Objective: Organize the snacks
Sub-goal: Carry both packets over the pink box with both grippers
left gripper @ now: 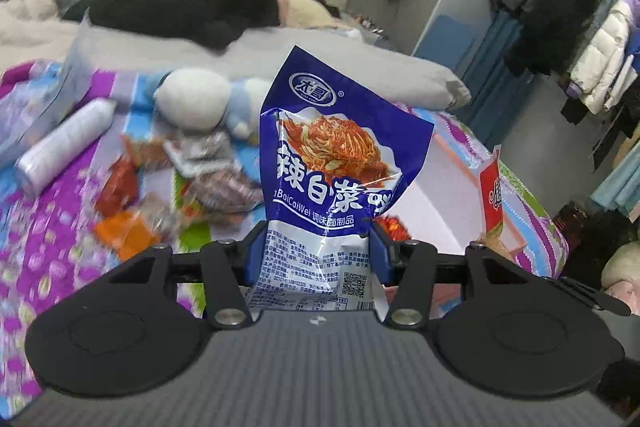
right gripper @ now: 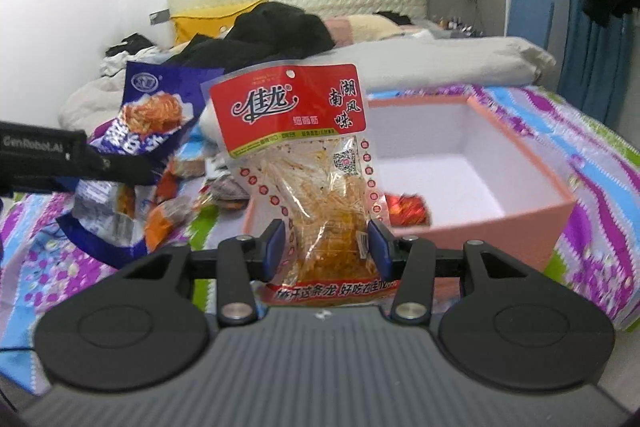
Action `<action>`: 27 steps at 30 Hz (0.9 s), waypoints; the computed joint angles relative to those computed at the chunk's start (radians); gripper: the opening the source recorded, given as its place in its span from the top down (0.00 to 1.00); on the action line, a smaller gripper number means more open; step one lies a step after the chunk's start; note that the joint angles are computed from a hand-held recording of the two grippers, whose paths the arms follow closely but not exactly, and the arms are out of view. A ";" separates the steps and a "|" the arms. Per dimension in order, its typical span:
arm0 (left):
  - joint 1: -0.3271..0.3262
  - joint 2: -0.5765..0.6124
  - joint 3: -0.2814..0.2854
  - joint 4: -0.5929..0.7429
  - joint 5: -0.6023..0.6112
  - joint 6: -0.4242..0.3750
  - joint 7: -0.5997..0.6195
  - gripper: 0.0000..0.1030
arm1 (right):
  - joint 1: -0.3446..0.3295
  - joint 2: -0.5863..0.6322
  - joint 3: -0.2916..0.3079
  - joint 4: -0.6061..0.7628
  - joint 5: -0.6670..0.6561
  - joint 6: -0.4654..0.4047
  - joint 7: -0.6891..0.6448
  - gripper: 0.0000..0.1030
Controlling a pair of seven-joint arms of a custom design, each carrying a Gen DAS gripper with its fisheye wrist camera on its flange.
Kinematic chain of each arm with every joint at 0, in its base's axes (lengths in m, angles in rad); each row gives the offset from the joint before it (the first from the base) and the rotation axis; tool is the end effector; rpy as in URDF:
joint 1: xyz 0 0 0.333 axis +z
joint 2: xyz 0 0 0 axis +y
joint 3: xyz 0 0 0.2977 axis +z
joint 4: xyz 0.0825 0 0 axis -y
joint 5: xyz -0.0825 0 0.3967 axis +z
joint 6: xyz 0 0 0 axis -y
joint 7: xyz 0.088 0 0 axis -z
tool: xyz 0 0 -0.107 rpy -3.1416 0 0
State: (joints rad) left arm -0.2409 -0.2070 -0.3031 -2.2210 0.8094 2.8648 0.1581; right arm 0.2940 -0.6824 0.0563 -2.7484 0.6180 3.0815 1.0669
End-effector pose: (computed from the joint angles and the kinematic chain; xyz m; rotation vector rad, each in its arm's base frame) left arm 0.4426 -0.3241 0.5180 -1.8804 1.6111 -1.1491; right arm 0.3861 0.0921 0.5065 -1.7382 1.3307 -0.6549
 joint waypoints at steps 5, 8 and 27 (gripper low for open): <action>0.008 0.131 0.007 0.152 0.055 0.005 0.025 0.44 | 0.011 0.091 -0.041 0.078 0.001 0.050 -0.034 0.54; -0.011 0.218 0.029 0.250 0.012 -0.008 0.094 0.44 | 0.027 0.162 -0.072 0.145 0.008 0.056 -0.064 0.54; -0.100 0.886 0.046 1.193 -0.509 -0.506 0.797 0.44 | -0.177 0.606 -0.028 0.627 -0.232 -0.310 0.187 0.53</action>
